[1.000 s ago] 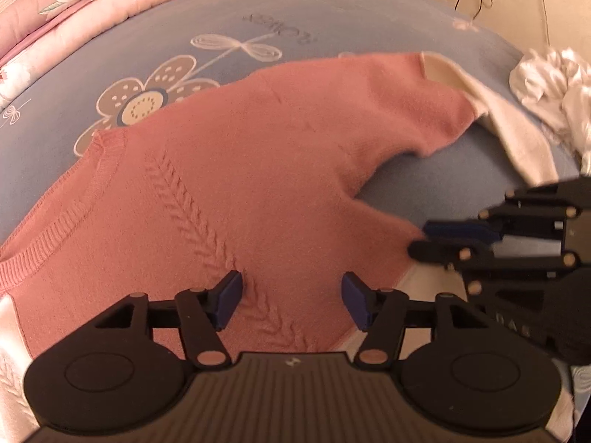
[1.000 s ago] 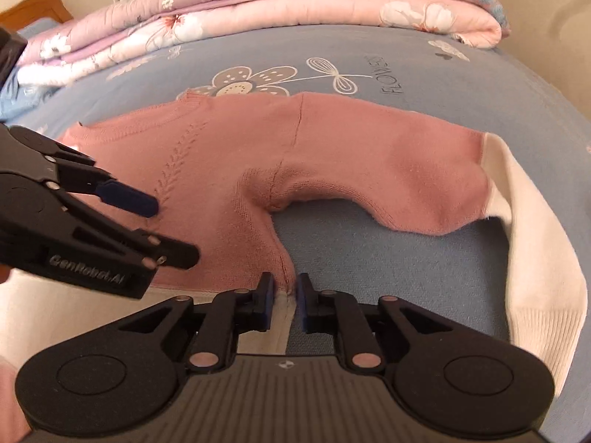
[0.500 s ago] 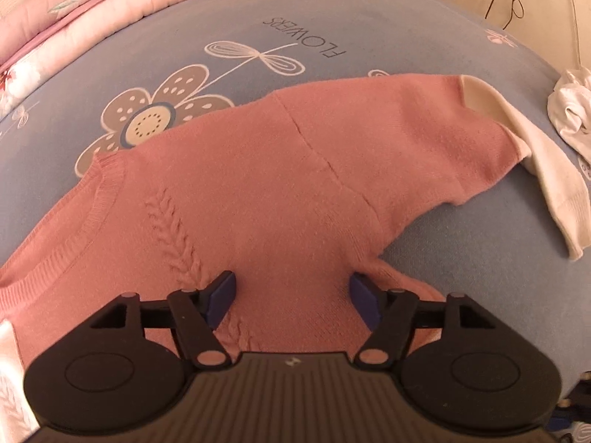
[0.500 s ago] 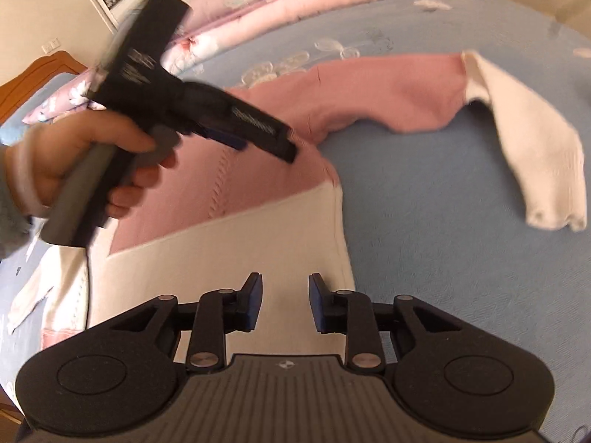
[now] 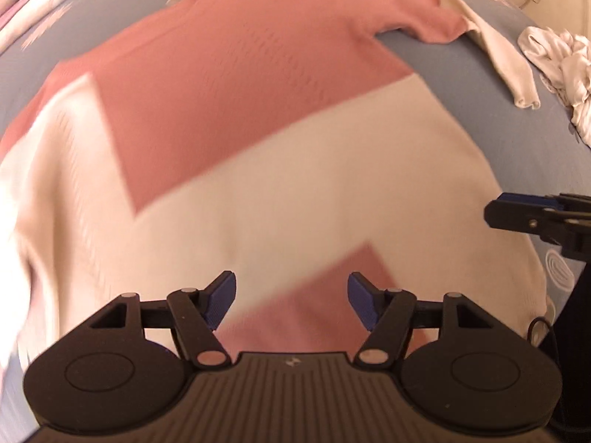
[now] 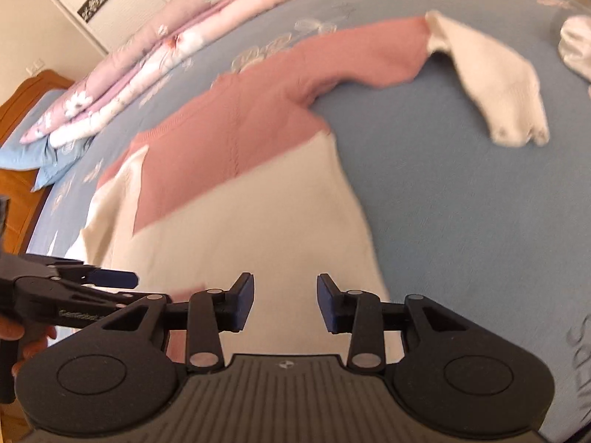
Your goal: Fold clothes
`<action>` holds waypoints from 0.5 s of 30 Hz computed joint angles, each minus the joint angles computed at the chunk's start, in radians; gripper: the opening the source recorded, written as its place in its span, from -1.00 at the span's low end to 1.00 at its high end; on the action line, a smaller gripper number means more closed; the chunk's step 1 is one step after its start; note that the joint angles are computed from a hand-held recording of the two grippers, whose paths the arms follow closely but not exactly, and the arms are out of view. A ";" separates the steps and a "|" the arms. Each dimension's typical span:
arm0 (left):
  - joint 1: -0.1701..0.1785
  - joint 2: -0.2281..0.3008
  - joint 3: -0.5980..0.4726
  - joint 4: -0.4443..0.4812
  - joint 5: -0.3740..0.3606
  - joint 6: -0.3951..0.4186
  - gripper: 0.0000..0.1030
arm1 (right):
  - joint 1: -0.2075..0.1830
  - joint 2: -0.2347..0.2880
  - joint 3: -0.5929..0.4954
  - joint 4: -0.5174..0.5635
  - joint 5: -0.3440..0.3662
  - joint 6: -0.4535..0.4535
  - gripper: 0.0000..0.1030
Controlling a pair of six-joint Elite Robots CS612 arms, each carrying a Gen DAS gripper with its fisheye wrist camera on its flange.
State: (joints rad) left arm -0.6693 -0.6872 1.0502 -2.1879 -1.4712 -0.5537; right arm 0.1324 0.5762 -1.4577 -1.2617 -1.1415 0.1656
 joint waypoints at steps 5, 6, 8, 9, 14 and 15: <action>-0.008 -0.066 0.160 -0.120 -0.009 -0.144 0.37 | -0.003 0.036 -0.051 0.003 -0.050 0.137 -0.21; -0.012 -0.073 0.168 -0.113 -0.006 -0.165 0.37 | 0.000 0.033 -0.061 0.010 -0.075 0.141 -0.19; -0.020 -0.088 0.186 -0.112 -0.007 -0.207 0.35 | 0.003 0.031 -0.084 0.021 -0.108 0.139 -0.13; -0.026 -0.100 0.209 -0.158 0.002 -0.216 0.36 | 0.001 0.033 -0.098 0.019 -0.091 0.129 -0.08; -0.043 -0.118 0.266 -0.234 0.019 -0.264 0.39 | 0.008 0.032 -0.113 0.048 -0.056 0.069 0.04; -0.043 -0.121 0.280 -0.248 0.018 -0.279 0.38 | 0.010 0.034 -0.107 0.058 -0.051 0.063 0.04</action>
